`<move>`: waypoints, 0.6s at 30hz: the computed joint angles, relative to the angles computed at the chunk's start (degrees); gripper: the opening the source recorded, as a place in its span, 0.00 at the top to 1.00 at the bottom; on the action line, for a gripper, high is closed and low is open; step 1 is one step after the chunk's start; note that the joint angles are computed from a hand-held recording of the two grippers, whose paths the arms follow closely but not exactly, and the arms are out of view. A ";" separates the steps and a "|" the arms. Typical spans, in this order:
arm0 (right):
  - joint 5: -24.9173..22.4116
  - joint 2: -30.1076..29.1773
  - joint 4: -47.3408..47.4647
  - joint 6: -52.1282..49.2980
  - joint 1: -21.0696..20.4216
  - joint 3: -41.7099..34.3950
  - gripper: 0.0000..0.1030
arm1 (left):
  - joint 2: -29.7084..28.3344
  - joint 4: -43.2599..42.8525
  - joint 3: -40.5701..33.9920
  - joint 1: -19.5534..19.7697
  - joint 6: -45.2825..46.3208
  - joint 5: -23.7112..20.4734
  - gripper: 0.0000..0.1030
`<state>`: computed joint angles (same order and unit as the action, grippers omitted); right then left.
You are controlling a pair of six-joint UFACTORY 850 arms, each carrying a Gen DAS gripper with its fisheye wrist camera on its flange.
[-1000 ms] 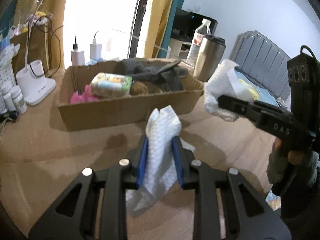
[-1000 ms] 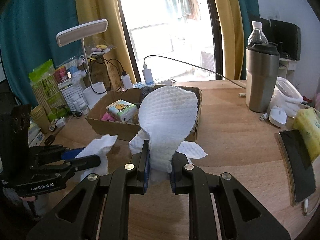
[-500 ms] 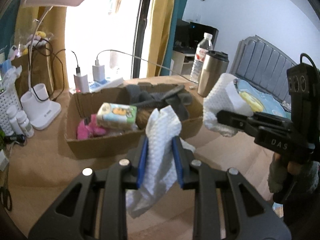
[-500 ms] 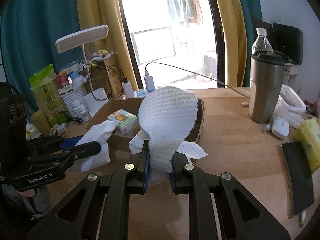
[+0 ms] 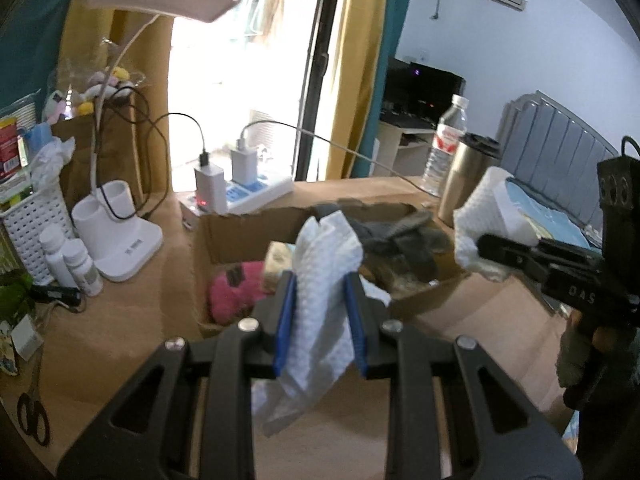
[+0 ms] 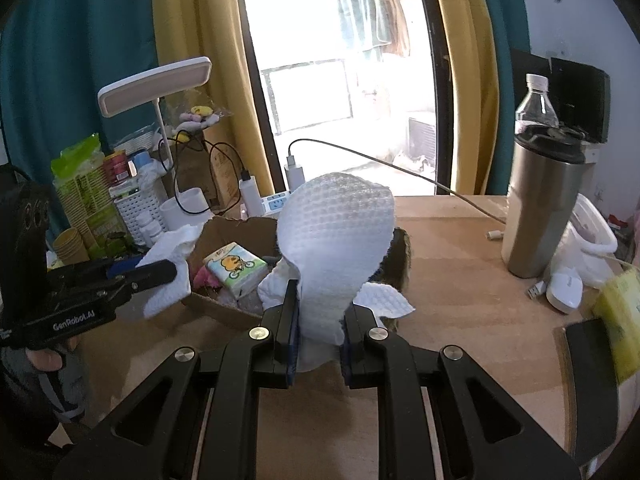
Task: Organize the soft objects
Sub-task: 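Carry both white wipes into the cardboard box and open both grippers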
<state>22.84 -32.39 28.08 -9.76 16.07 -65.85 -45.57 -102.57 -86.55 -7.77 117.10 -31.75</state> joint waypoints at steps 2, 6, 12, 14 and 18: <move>-0.55 -0.81 -0.55 0.08 -0.17 -1.22 0.83 | -0.77 -0.34 -1.20 0.25 -0.38 0.49 0.75; -1.67 -2.38 -2.35 1.14 -0.60 -3.50 0.83 | -2.63 -0.48 -4.11 0.51 -1.60 2.22 0.75; -3.93 -5.14 -5.26 2.62 -1.14 -7.19 0.83 | -5.20 -0.53 -8.00 0.46 -3.21 5.11 0.75; -4.62 -5.95 -5.99 3.02 -1.34 -8.21 0.83 | -6.12 -0.30 -9.33 0.28 -3.94 6.28 0.75; -6.37 -7.66 -7.26 4.12 -1.96 -10.10 0.83 | -8.15 1.39 -12.27 -0.37 -6.24 8.96 0.75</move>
<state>16.47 -40.05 20.82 -5.64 14.11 -75.95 -53.72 -101.18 -98.82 -8.13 110.87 -22.79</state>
